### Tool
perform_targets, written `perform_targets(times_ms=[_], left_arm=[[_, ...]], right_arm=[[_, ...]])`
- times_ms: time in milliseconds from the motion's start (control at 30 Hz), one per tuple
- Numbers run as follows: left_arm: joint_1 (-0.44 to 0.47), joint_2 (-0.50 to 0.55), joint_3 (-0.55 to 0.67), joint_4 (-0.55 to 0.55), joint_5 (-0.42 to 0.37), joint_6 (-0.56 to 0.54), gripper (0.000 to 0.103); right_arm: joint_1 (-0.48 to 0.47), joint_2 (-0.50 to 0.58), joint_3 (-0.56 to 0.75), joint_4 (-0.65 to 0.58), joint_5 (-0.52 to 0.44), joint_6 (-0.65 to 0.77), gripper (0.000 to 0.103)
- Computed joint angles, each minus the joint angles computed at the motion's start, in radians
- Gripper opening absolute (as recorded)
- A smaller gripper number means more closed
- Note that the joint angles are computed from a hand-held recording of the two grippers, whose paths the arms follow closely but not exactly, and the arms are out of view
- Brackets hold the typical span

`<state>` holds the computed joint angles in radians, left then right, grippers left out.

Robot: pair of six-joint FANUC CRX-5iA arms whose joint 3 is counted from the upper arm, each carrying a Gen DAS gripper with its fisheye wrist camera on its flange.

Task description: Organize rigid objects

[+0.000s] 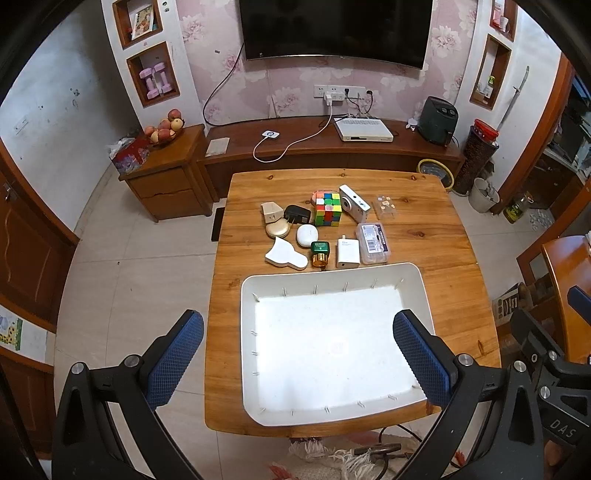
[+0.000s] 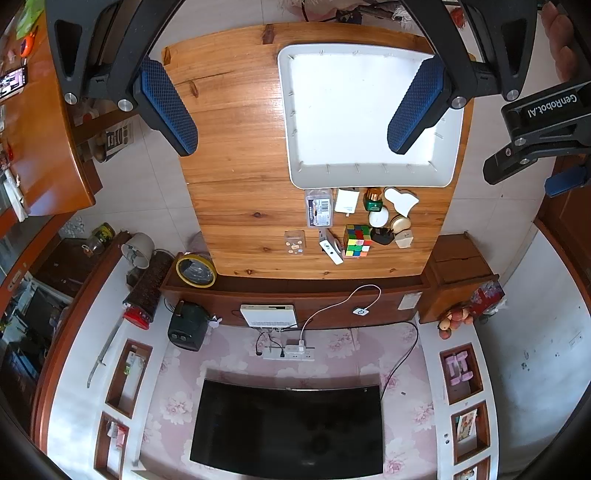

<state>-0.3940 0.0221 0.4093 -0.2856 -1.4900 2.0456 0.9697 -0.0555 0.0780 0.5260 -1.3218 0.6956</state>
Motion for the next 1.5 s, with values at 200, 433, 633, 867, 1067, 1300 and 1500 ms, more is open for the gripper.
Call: perform_targets(times_ms=[200,433,633,867,1067,1300,1500], left_arm=[[0.031,0.011,0.001,0.033,0.009,-0.032,0.102],[0.043,0.016,0.004,0.048,0.011,-0.053,0.102],[0.039,0.019,0.009,0.045,0.007,-0.049,0.102],[0.04,0.024,0.016,0.046,0.004,-0.051,0.102],[0.039,0.028,0.021,0.045,0.001,-0.049,0.102],[0.038,0.029,0.023,0.044,-0.001,-0.048,0.102],[0.038,0.028,0.023,0.042,0.0,-0.048,0.102]], right_arm=[[0.003,-0.004,-0.004,0.003,-0.004,-0.006,0.103],[-0.008,0.005,0.006,-0.003,0.0,-0.003,0.103],[-0.013,0.002,0.004,-0.007,-0.002,0.0,0.103],[-0.019,0.01,0.01,-0.002,-0.002,-0.006,0.103],[-0.019,0.01,0.012,-0.002,-0.005,-0.004,0.103],[-0.018,0.009,0.013,-0.003,-0.006,-0.005,0.103],[-0.015,0.005,0.006,-0.001,-0.006,-0.008,0.103]])
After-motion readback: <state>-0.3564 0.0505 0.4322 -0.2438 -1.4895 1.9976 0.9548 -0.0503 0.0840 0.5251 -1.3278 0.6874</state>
